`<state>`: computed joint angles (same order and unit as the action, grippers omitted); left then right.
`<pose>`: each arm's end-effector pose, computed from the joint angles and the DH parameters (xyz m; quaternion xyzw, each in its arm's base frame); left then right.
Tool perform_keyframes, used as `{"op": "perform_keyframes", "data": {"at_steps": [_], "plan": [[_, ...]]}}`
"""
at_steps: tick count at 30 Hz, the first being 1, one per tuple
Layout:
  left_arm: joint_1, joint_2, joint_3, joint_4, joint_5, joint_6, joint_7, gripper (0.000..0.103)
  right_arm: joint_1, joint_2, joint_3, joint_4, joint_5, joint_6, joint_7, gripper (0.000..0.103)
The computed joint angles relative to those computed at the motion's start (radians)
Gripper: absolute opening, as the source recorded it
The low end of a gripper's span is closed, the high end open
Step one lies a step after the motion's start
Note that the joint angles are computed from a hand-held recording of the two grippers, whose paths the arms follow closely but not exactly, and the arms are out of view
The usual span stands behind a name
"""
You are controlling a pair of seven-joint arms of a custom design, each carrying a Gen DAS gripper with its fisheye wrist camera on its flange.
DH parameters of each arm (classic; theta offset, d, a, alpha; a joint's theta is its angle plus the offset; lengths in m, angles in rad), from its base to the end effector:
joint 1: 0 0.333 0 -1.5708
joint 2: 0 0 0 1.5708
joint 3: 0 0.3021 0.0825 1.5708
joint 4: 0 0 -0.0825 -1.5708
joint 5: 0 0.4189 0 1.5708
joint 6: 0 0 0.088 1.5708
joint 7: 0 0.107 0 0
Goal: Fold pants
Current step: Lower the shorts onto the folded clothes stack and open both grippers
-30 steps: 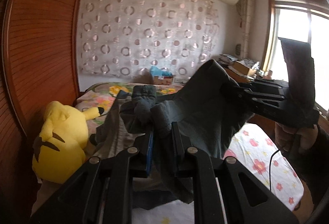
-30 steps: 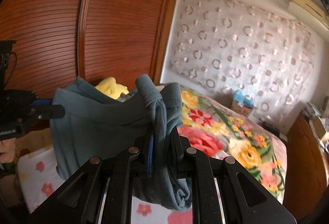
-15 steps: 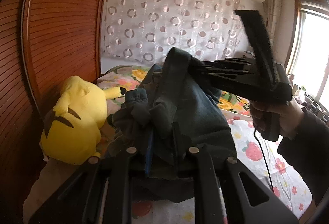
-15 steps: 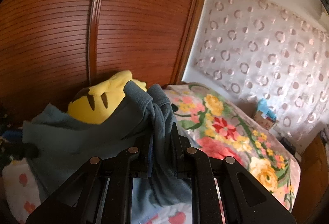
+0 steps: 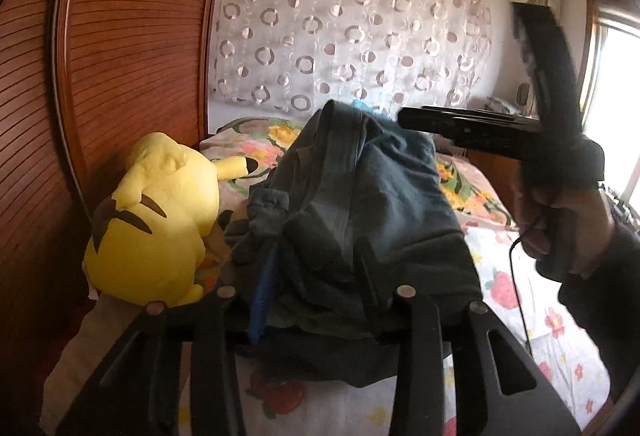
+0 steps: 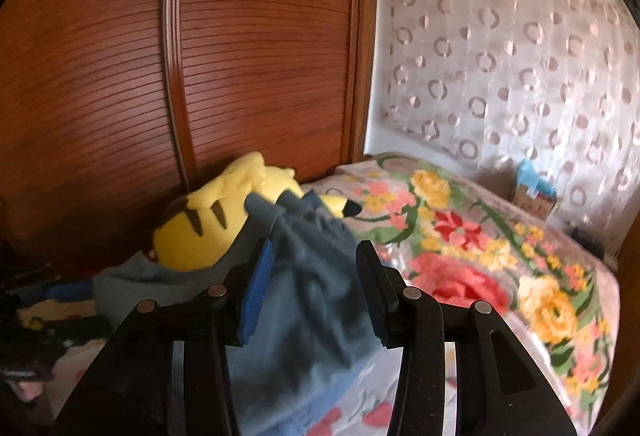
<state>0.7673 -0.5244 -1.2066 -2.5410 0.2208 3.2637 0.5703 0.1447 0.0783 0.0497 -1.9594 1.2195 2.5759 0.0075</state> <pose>0.4545 -0.2503 0.3983 -0.6620 0.5784 -0.3814 0.2859 0.6335 0.1079 0.4561 -0.8219 0.3096 -0.1732 0.4457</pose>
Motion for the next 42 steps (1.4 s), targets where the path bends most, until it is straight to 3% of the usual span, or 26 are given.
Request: {"op": "perform_keyframes", "data": {"at_steps": [3, 9, 14, 24, 34, 42], "plan": [[-0.009, -0.009, 0.001, 0.003, 0.010, -0.028, -0.001, 0.038, -0.007, -0.006, -0.009, -0.018, -0.053, -0.035, 0.048, 0.044], [-0.061, -0.017, 0.041, 0.000, 0.061, -0.086, -0.014, 0.038, -0.003, 0.050, -0.005, -0.002, -0.200, 0.011, 0.227, 0.044], [-0.129, -0.039, 0.099, -0.016, 0.105, -0.102, -0.042, 0.039, -0.025, -0.009, 0.006, -0.063, -0.123, 0.022, 0.164, 0.044], [-0.335, -0.122, 0.223, -0.039, 0.175, -0.154, -0.075, 0.039, 0.025, -0.348, -0.110, -0.349, -0.006, 0.010, 0.083, 0.044], [-0.473, -0.147, 0.284, -0.024, 0.234, -0.214, -0.101, 0.039, 0.063, -0.675, -0.222, -0.595, -0.092, 0.079, 0.150, 0.045], [-0.533, -0.173, 0.286, 0.001, 0.293, -0.257, -0.176, 0.039, 0.028, -0.942, -0.277, -0.787, -0.210, 0.167, 0.264, 0.069]]}}
